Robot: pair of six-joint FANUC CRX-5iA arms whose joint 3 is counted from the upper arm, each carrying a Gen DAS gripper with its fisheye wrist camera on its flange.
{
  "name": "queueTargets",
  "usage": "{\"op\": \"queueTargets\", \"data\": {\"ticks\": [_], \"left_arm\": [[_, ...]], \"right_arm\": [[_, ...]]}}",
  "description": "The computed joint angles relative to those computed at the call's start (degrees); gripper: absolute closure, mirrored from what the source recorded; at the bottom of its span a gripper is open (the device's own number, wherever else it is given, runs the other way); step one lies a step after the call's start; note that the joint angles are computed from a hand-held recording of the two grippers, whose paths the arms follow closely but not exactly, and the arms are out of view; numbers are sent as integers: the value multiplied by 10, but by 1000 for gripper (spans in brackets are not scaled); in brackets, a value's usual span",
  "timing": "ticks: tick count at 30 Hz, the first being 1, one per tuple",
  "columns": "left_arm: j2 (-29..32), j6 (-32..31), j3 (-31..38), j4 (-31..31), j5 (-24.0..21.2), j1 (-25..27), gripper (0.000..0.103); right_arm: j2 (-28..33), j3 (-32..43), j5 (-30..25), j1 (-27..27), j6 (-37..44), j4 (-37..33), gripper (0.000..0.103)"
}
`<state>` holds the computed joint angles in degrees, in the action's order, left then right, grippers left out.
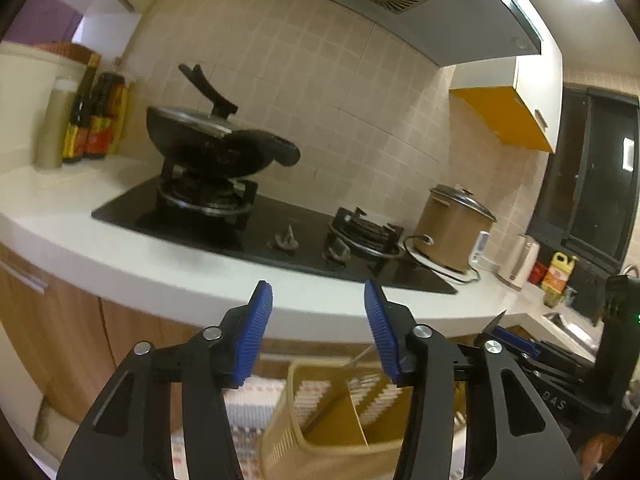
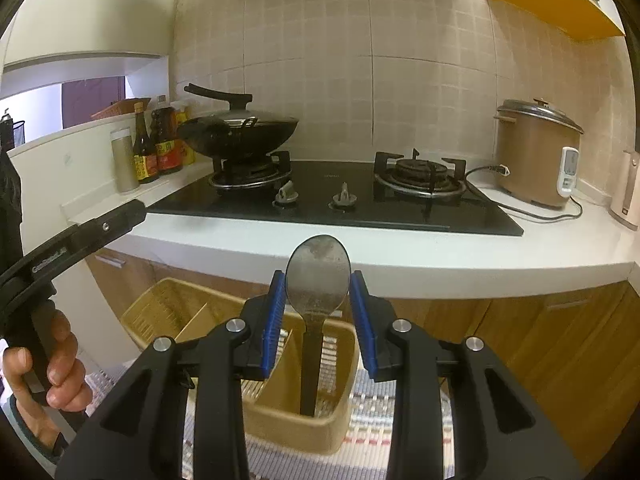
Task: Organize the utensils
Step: 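Carry the clear spoon with the right gripper into the beige caddy and release, then lower the left gripper onto the black ladle and close it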
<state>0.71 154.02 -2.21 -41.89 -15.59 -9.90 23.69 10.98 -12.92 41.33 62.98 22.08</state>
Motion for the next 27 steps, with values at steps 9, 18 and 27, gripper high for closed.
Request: {"op": "queueTargets", "data": {"ticks": [9,18,27], "left_arm": [[-70,-87,-61,97,-1,12,52],[-136,-99,-71,81,-107,-42,52],[-179,-196,-127,201,-246,-46,52]], "right_arm": [[-72,-85,23,3,-64,52,47],[-133,-101,-27,27,22,-50,47],[-132,-45,-197,40,182,-224,47]]}}
